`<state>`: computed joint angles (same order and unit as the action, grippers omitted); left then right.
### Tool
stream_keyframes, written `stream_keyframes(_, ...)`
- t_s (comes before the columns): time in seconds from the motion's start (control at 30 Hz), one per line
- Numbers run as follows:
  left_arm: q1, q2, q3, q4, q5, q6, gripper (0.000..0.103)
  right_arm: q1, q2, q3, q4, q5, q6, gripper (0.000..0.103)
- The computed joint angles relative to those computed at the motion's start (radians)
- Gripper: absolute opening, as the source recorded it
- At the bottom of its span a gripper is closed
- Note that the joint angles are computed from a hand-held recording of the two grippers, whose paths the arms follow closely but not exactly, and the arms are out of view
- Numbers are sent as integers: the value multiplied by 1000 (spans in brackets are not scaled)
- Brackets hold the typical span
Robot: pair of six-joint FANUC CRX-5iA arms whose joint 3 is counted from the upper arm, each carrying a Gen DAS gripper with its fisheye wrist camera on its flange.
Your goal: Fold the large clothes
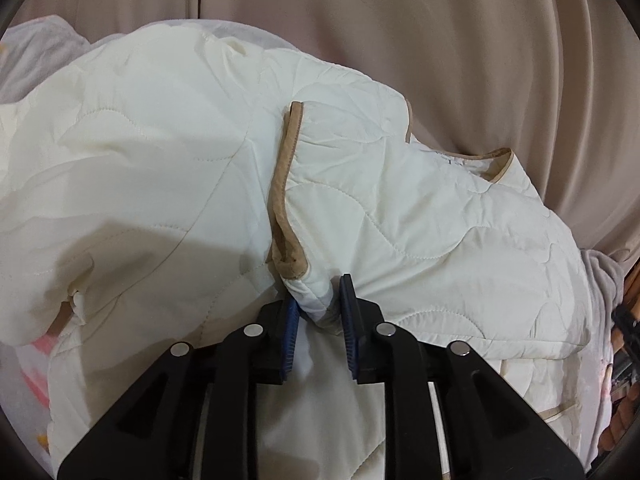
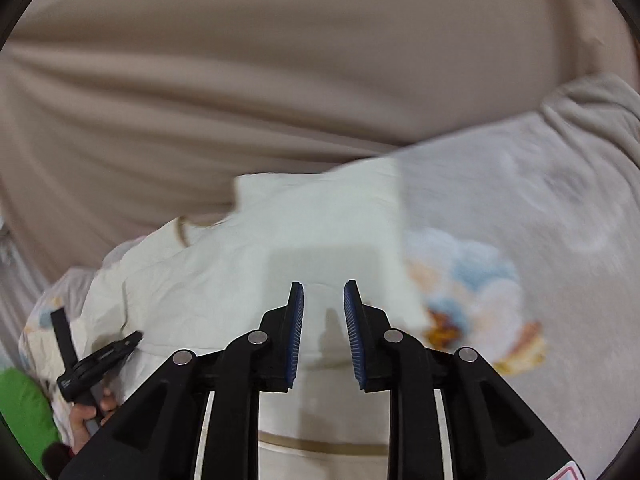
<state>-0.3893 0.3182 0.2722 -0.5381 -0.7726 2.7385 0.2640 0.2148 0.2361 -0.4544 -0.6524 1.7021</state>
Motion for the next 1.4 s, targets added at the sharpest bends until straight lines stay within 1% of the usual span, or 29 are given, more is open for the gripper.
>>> stream_keyframes(0.07, -9, 2, 9, -13, -14, 12, 21, 41, 35, 29, 24, -2, 55, 22)
stream_keyframes(0.17, -17, -2, 3, -27, -3, 41, 24, 101, 108, 40, 167, 20, -11, 22)
stream_keyframes(0.2, -18, -6, -5, -33, 5, 52, 26, 111, 122, 28, 217, 37, -45, 10)
stream_keyframes(0.23, -18, -13, -16, -37, 18, 63, 28, 101, 133, 17, 221, 55, -45, 7)
stream_keyframes(0.3, -18, -22, -32, -48, 36, 89, 30, 50, 160, 63, 132, 24, -40, 0)
stream_keyframes(0.37, -19, -36, -52, -62, 55, 116, 35, 6, 173, 83, 83, 7, -57, 0)
stream_keyframes(0.43, -20, -38, -54, -66, 55, 122, 36, -55, 205, 150, -54, -85, 7, 0)
stream_keyframes(0.47, -21, -41, -57, -66, 52, 122, 36, -64, 208, 159, -72, -102, 20, 0)
stream_keyframes(0.57, -21, -42, -41, -55, 18, 113, 38, -27, 187, 141, 40, -83, -37, 0)
stream_keyframes(0.6, -26, -45, -27, -63, -7, 118, 43, -17, 183, 144, 58, -84, -52, 9)
stream_keyframes(0.63, -32, -53, -20, -80, -22, 131, 49, -7, 181, 158, 75, -91, -68, 15)
stream_keyframes(0.67, -39, -59, -7, -103, -36, 151, 50, -1, 180, 173, 86, -94, -71, 17)
stream_keyframes(0.7, -43, -67, 4, -127, -36, 170, 50, 8, 184, 194, 101, -92, -77, 22)
stream_keyframes(0.77, -46, -71, 35, -156, -31, 179, 59, 31, 213, 262, 129, -89, -88, 29)
stream_keyframes(0.8, -49, -61, 70, -173, -43, 171, 69, 41, 224, 285, 142, -83, -91, 29)
stream_keyframes(0.83, -50, -43, 106, -181, -55, 155, 75, 58, 248, 325, 163, -82, -99, 29)
stream_keyframes(0.87, -44, -23, 140, -172, -64, 124, 77, 68, 277, 372, 162, -94, -95, 29)
stream_keyframes(0.93, -2, 49, 224, -69, -69, -8, 77, 94, 347, 478, 153, -146, -91, 29)
stream_keyframes(0.97, 21, 93, 267, -4, -89, -75, 77, 105, 388, 541, 138, -193, -83, 29)
stream_keyframes(1.0, 38, 146, 327, 41, -139, -127, 77, 115, 431, 604, 121, -249, -70, 29)
stream_keyframes(1.03, 46, 186, 369, 61, -182, -158, 77, 127, 456, 632, 125, -281, -58, 29)
stream_keyframes(1.07, 47, 224, 412, 57, -234, -174, 75, 143, 479, 651, 158, -295, -61, 27)
stream_keyframes(1.1, 46, 242, 424, 41, -252, -179, 73, 159, 490, 641, 211, -276, -69, 20)
stream_keyframes(1.13, 43, 238, 403, 21, -229, -189, 73, 154, 496, 638, 214, -266, -61, 15)
stream_keyframes(1.17, 36, 230, 384, -3, -209, -190, 73, 141, 499, 635, 207, -254, -58, 13)
stream_keyframes(1.23, 29, 216, 359, -25, -185, -196, 73, 104, 489, 594, 233, -191, -117, 0)
stream_keyframes(1.27, 30, 209, 348, -26, -174, -192, 72, 73, 492, 597, 205, -188, -146, 0)
stream_keyframes(1.33, 30, 196, 329, -23, -156, -159, 69, -11, 494, 611, 54, -211, -150, 0)
stream_keyframes(1.4, 23, 161, 290, -26, -143, -110, 70, -40, 474, 594, 4, -224, -132, 0)
